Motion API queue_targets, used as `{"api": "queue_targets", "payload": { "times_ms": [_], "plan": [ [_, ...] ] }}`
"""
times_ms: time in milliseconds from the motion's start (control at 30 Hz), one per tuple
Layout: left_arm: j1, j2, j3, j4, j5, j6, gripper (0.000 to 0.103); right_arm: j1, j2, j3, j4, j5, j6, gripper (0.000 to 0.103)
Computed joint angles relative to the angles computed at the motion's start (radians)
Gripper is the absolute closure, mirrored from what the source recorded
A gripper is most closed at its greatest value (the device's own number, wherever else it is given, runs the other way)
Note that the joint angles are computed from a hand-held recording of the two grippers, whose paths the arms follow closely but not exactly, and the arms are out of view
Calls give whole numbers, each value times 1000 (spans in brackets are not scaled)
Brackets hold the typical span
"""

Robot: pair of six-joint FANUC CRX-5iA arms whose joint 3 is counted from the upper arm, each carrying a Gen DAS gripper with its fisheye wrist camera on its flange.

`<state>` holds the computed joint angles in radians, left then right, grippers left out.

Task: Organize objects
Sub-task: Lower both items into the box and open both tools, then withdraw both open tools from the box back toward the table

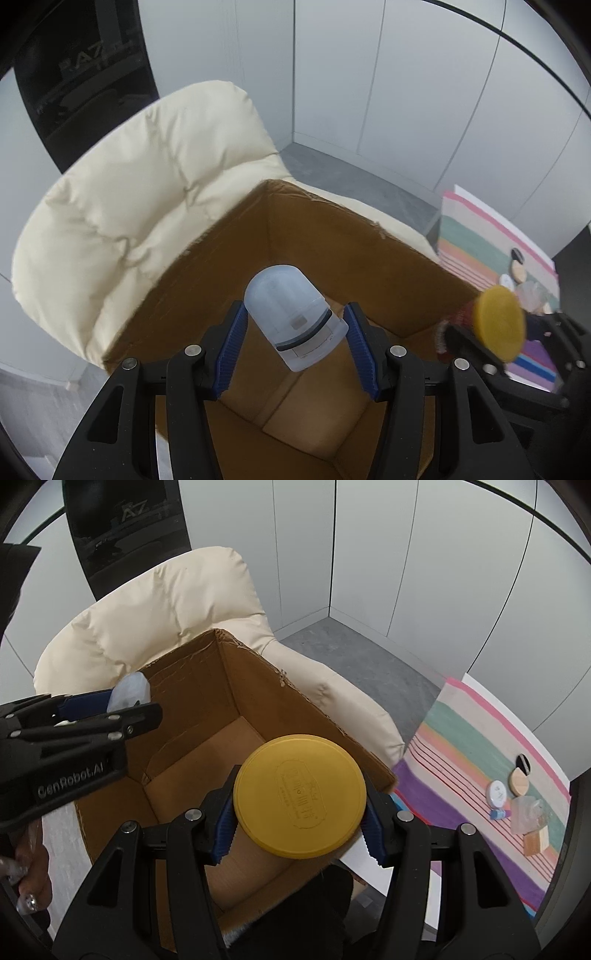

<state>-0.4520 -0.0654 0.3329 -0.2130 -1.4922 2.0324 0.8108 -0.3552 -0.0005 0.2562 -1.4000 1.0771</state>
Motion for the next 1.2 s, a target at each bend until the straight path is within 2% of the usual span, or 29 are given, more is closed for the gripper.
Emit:
{"api": "queue_targets", "payload": {
  "times_ms": [67, 100, 133, 167, 200, 233, 400, 733, 933, 1033, 1200],
  "plan": [
    [21, -13, -22, 45, 24, -4, 39, -11, 1, -6, -12, 16, -2, 44],
    [23, -13, -23, 50, 24, 0, 24, -16, 2, -8, -17, 21, -8, 43],
    [15, -5, -8, 30, 1, 18, 9, -19, 6, -9, -14, 20, -22, 32],
    [5, 0, 4, 10, -14, 34, 6, -21, 11, -7, -8, 11, -32, 23],
    [4, -3, 4, 2, -15, 43, 6, -18, 14, -8, 6, 5, -46, 11],
    [4, -5, 3, -1, -14, 48, 6, -15, 10, -14, 19, 9, -53, 10],
    [32, -8, -14, 46, -11, 46, 6, -5, -1, -17, 44, 6, -61, 10],
    [21, -11, -12, 44, -9, 28, 6, -15, -6, -4, 37, -24, -73, 10],
    [45, -34, -44, 113, 18, 1, 6, -4, -14, -4, 38, -53, -92, 10],
    [54, -42, -59, 139, 38, -2, 6, -3, -2, 20, 11, -109, -77, 10],
    [37, -46, -55, 128, 20, 5, 6, 32, -31, 25, 39, -158, -92, 10]
  ]
}}
